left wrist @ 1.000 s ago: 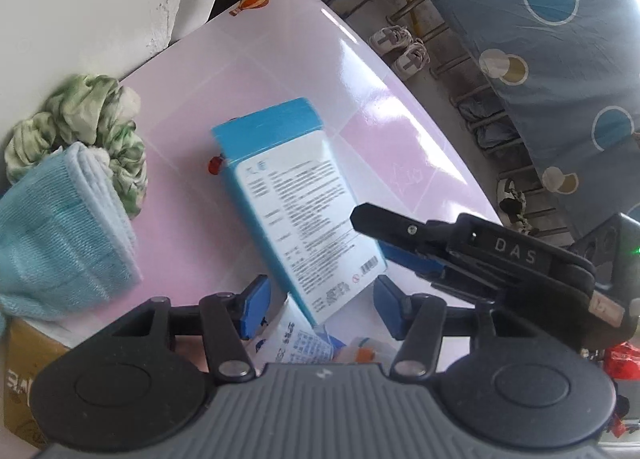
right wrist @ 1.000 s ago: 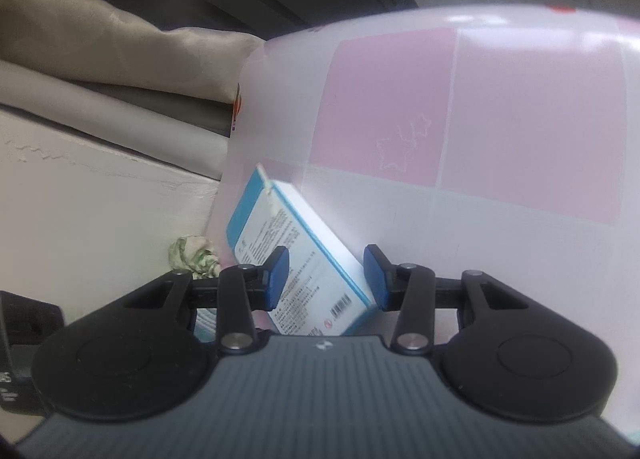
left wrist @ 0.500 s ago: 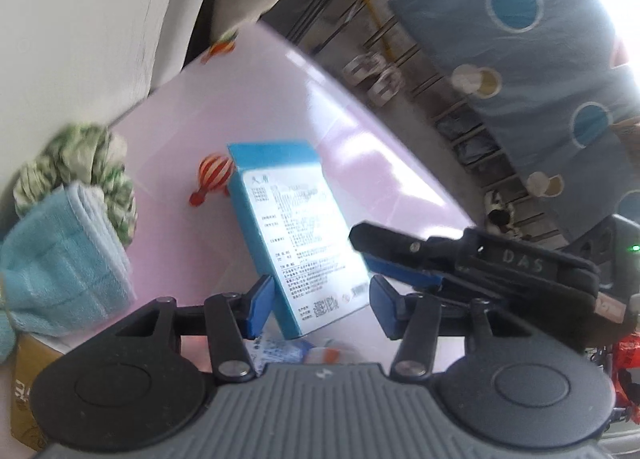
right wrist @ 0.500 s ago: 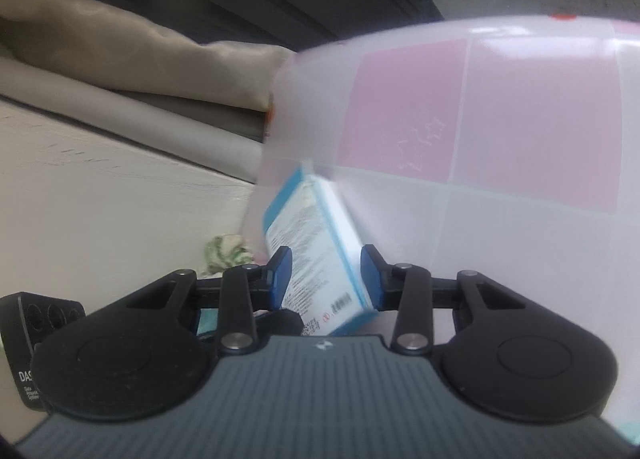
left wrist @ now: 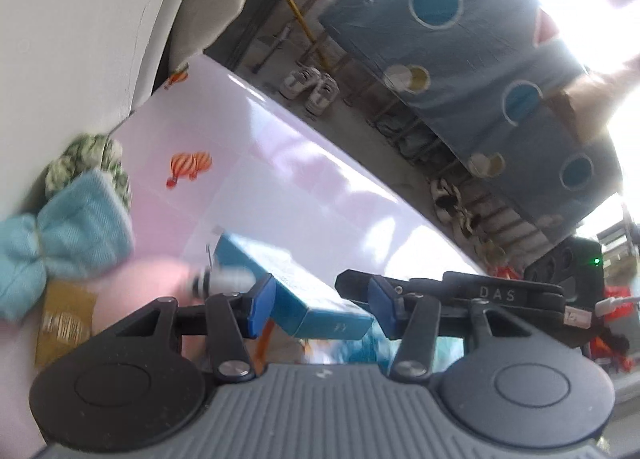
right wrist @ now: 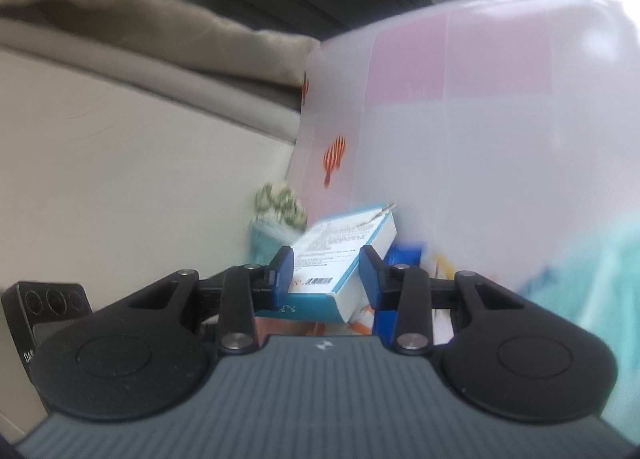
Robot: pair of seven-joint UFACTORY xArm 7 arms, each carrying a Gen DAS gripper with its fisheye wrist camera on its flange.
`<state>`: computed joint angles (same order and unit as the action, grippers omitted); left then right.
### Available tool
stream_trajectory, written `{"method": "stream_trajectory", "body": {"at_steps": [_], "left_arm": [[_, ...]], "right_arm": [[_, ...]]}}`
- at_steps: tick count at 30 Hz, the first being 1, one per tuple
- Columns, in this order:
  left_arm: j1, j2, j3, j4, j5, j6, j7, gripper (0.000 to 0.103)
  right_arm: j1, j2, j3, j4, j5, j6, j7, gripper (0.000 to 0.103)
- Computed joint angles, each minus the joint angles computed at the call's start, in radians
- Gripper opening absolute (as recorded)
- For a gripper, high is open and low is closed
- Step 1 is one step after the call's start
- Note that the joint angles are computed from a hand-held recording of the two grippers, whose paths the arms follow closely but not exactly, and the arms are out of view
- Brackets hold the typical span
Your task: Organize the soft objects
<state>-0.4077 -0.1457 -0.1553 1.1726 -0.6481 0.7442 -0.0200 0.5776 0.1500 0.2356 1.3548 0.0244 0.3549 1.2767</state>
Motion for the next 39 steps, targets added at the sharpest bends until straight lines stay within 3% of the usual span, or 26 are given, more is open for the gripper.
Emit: {"method": "stream_trajectory", "body": {"at_steps": [7,13,23,30,39], "left_arm": [[-0.032,-0.202,0.047,-0.214,-0.101,0.061,0.119,0.049],[-0.044,-0.261,0.056,-0.322,-0.083,0.032,0.125,0.044],[-0.058,-0.261,0.036,-0.340,0.002,-0.039,0.130,0.037],[-0.071,-0.338,0.042,-0.345,0.041,-0.009,0.096,0.035],[-0.111,-0.449,0.003,-0.307,0.118,0.031,0.004,0.035]], "right_arm": [[0.114,-0.055,0.016,-0.008,-0.340,0.127,0.337,0.035],[0.158,-0.035,0.013,-0.024,-0.533,0.108,0.599,0.034],[0.181,0.010,0.015,0.055,-0.530,0.211,0.569,0.035],[0.220,0.011,0.021,0.128,-0.546,0.317,0.563,0.033],[0.244,-0.104,0.077,0.127,-0.653,0.443,0.675,0.033]]}}
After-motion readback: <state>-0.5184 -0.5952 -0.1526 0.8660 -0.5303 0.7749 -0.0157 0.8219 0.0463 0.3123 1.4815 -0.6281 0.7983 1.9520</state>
